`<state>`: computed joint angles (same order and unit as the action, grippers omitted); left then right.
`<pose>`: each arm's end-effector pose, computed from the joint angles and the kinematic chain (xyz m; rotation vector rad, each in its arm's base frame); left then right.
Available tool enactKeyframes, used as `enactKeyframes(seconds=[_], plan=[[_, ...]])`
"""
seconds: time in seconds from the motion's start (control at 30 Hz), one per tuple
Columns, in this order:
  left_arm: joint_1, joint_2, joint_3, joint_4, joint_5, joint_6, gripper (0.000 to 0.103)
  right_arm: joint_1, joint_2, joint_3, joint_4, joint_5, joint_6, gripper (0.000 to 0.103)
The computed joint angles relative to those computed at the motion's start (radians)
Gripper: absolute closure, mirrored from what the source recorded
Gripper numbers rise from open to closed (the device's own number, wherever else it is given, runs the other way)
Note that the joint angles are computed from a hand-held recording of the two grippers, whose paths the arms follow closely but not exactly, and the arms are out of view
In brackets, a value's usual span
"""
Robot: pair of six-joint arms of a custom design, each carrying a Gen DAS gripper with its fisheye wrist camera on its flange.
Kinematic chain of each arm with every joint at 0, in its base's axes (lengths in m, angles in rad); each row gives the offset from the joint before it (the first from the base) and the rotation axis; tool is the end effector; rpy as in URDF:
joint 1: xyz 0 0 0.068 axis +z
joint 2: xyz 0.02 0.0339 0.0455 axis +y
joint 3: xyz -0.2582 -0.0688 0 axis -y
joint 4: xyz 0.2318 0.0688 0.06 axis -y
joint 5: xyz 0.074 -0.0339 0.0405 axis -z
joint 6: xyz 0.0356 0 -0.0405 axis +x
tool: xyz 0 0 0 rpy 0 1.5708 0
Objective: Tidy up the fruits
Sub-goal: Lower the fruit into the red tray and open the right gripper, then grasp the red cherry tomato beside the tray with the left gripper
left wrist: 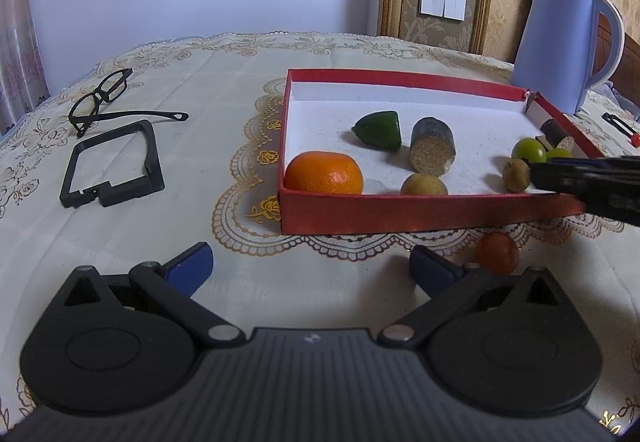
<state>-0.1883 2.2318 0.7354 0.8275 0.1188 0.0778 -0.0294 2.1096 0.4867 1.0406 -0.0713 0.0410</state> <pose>0.3345 -0.0680 0.0228 0.3611 2.2119 -0.1929 0.2917 -0.0060 0.0403 0.0344 2.1523 0.0835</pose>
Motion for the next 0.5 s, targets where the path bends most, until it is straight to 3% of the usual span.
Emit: enactKeyframes(seconds=[0.13, 0.33, 0.4, 0.43, 0.5], plan=[[-0.002, -0.001, -0.001, -0.001, -0.005, 0.003, 0.000, -0.030, -0.023, -0.154, 0.182, 0.011, -0.012, 0.076], [-0.006, -0.001, 0.000, -0.003, -0.013, 0.006, 0.000, -0.105, -0.017, -0.275, 0.259, 0.023, -0.052, 0.070], [-0.006, -0.001, 0.000, -0.003, -0.012, 0.005, 0.000, -0.140, 0.024, -0.273, 0.276, 0.020, -0.056, 0.070], [-0.006, -0.001, 0.000, -0.003, -0.012, 0.005, 0.000, -0.161, 0.025, -0.253, 0.228, 0.015, -0.054, 0.070], [-0.007, -0.001, 0.000, -0.002, -0.014, 0.006, 0.000, -0.208, 0.057, -0.242, 0.247, -0.025, -0.035, 0.064]])
